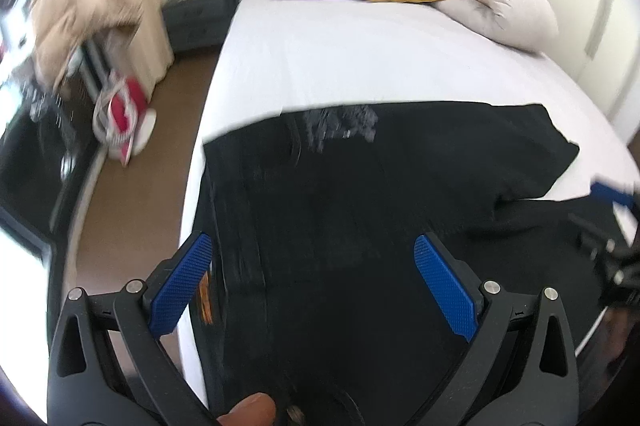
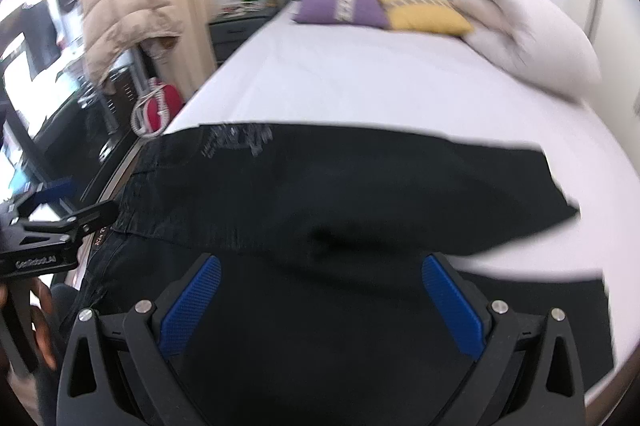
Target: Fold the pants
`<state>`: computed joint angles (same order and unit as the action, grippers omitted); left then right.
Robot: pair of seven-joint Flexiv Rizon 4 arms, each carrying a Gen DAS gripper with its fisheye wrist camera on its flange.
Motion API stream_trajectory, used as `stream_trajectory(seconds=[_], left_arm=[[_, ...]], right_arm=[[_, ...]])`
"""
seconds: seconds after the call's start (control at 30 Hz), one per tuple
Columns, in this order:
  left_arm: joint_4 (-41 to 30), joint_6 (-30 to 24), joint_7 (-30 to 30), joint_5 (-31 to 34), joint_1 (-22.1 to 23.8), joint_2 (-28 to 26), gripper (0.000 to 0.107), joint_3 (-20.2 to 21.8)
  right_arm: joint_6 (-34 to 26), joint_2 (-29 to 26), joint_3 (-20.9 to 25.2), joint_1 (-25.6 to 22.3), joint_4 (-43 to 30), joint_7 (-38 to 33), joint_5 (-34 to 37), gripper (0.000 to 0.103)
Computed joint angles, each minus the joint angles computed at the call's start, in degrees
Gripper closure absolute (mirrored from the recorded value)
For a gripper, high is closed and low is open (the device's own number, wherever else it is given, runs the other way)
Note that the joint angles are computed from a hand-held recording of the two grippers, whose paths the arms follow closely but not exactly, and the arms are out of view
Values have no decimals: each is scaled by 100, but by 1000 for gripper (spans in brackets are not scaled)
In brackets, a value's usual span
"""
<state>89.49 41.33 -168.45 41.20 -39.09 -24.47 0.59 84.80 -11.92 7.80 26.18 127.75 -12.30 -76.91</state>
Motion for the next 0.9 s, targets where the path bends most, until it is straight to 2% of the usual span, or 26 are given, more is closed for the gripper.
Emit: stream_trajectory(seconds=[0.07, 0.17, 0.27, 0.37, 0.43, 0.5, 0.67, 0.73, 0.8, 0.83, 0.9], left_arm=[[20, 220, 590, -280, 305, -53, 4, -83], [-73, 253, 1167, -571, 619, -153, 4, 25], [-234, 466, 2074, -826, 1086, -386, 4, 95], [-356, 860, 3229, -1345, 1603, -716, 4, 27], [-565, 889, 4015, -1652, 1865, -1038, 4, -30], [-743, 897, 4711, -1988, 2101, -1342, 4, -117], [-1025, 1075, 5848, -2689, 2440, -1854, 4, -222], [-1011, 1179, 6483, -3343, 2835, -2067, 5, -604], [-979, 1212, 6841, -3812, 3055, -2192, 8, -785], [-973, 1246, 6955, -3934, 3081, -2216, 11, -784], [-1000, 1237, 7125, -4137, 3090, -2236, 27, -717]], right_arm=[[214, -246, -34, -45, -285, -668, 76, 0], [289, -609, 131, -77, -617, -2172, 938, 0], [300, -1072, 822, -510, -964, -3953, 2040, 3], [-309, -1603, 1863, -1134, -1485, -5519, 3123, 12], [-682, -1931, 2360, -1421, -1810, -6281, 3627, 15], [-903, -2120, 2499, -1467, -2030, -6656, 3897, 16], [-1345, -2539, 2789, -1535, -2529, -7498, 4512, 19], [-1515, -2642, 2820, -1489, -2696, -7736, 4694, 23], [-1728, -2755, 2885, -1456, -2891, -8005, 4892, 26], [-1772, -2768, 2839, -1391, -2943, -8058, 4948, 29], [-1847, -2815, 2771, -1281, -3075, -8197, 5073, 34]])
